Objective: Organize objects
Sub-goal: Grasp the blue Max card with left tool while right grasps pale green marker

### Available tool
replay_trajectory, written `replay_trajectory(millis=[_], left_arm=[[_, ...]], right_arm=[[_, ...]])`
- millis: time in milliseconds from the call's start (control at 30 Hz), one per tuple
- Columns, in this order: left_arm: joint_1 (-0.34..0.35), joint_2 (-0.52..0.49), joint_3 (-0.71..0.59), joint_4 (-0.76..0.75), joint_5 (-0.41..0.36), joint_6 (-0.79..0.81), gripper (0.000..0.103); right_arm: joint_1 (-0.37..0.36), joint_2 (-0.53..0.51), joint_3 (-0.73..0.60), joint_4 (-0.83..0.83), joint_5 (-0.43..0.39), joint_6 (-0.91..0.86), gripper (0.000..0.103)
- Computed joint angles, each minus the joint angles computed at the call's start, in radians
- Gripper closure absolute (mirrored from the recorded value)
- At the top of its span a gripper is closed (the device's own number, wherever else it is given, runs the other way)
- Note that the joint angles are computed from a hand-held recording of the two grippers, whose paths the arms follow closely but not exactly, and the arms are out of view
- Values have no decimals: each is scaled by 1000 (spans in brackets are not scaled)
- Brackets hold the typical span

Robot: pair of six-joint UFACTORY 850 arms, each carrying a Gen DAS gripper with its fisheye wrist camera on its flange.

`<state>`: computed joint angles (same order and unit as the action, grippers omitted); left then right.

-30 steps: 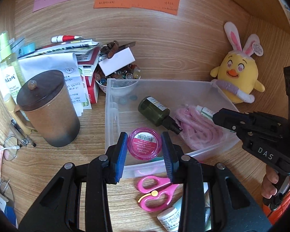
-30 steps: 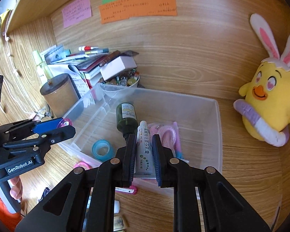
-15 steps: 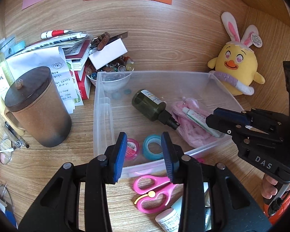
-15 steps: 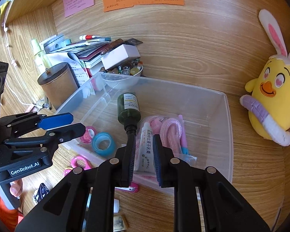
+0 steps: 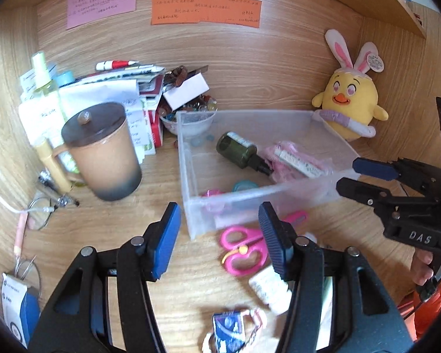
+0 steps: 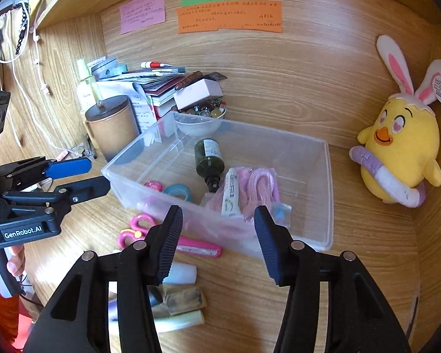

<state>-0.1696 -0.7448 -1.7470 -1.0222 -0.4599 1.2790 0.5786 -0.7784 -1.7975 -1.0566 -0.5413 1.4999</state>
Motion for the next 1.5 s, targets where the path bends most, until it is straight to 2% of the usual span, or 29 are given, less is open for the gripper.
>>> replay_trajectory(millis=[267,400,500,667,800,933,1033,1267,1500], left_arm=[[26,69,141,31,-12,17,49],[25,98,213,37,13,57,49],[26,99,233,65,1,42,49],[23,81,229,127,-10,-25,57],[26,68,214,109,-23,-27,61],[25,54,201,120,-20,-41,74],[29,48,194,114,-23,-42,76],[36,59,195,41,-12,-10,77],[45,86,203,-115,-20,108,77]], right_arm=[[22,35,103,39,53,85,55],[35,30,122,158,46,7,55],[36,35,146,251,95,-34,55],[43,19,136,305,120,-66,55],[44,-1,115,333,137,-74,55],[43,-2,118,332,160,-47,55],[39,11,141,346,188,-51,55],[42,-5,113,373,165,-62,54],[62,-57,37,297,61,-40,53]])
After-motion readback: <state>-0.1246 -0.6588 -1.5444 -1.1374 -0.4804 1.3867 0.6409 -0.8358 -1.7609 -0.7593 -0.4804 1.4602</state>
